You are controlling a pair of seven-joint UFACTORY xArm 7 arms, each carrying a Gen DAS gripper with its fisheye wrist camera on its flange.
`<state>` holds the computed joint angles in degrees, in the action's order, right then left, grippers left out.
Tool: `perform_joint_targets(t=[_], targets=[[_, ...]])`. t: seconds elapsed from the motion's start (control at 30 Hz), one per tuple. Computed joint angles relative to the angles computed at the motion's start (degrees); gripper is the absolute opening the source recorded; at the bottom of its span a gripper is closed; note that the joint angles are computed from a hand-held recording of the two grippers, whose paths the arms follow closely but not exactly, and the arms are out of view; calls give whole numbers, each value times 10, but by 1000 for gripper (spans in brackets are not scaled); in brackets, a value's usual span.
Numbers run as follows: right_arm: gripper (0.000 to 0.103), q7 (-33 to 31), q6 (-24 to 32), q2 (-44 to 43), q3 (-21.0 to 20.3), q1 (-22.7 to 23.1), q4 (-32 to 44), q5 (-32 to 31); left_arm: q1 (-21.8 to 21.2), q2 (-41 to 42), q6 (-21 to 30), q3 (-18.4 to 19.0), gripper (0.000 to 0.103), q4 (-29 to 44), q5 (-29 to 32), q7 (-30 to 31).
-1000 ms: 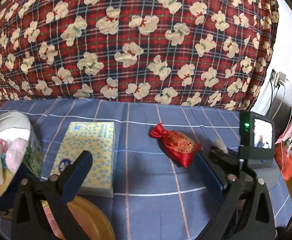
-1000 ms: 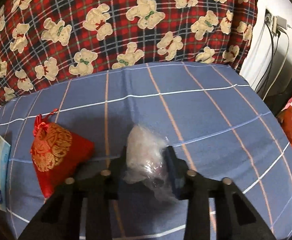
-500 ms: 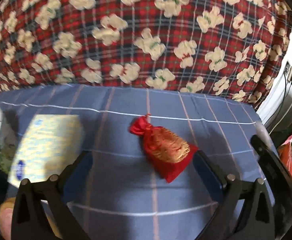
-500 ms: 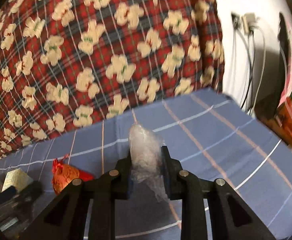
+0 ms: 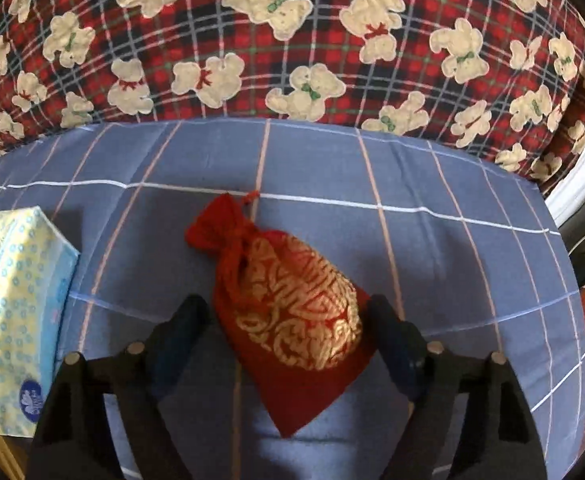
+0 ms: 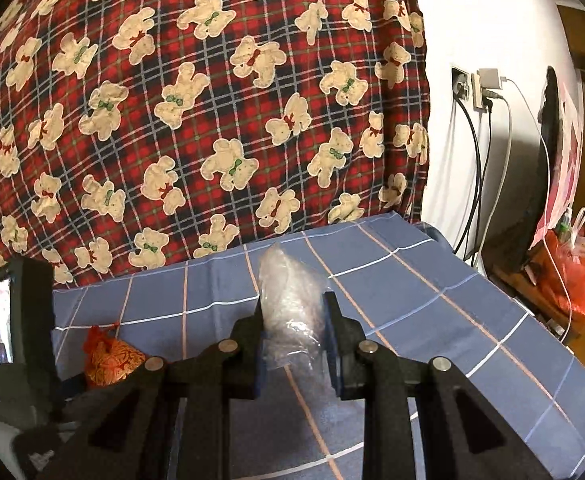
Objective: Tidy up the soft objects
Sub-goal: 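Grasp the red drawstring pouch with the left tool while the right holds the bag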
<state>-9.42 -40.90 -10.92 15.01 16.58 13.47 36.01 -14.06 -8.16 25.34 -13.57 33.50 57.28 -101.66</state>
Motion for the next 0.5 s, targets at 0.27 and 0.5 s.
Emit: perform_joint_targets(t=[0.27, 0.5], targets=[[26, -24, -32, 5, 14, 12, 0, 43, 9, -10, -28, 5, 36, -15, 103, -67], [26, -53, -99, 21, 19, 37, 2, 93, 1, -46, -16, -17, 29, -35, 126, -89]])
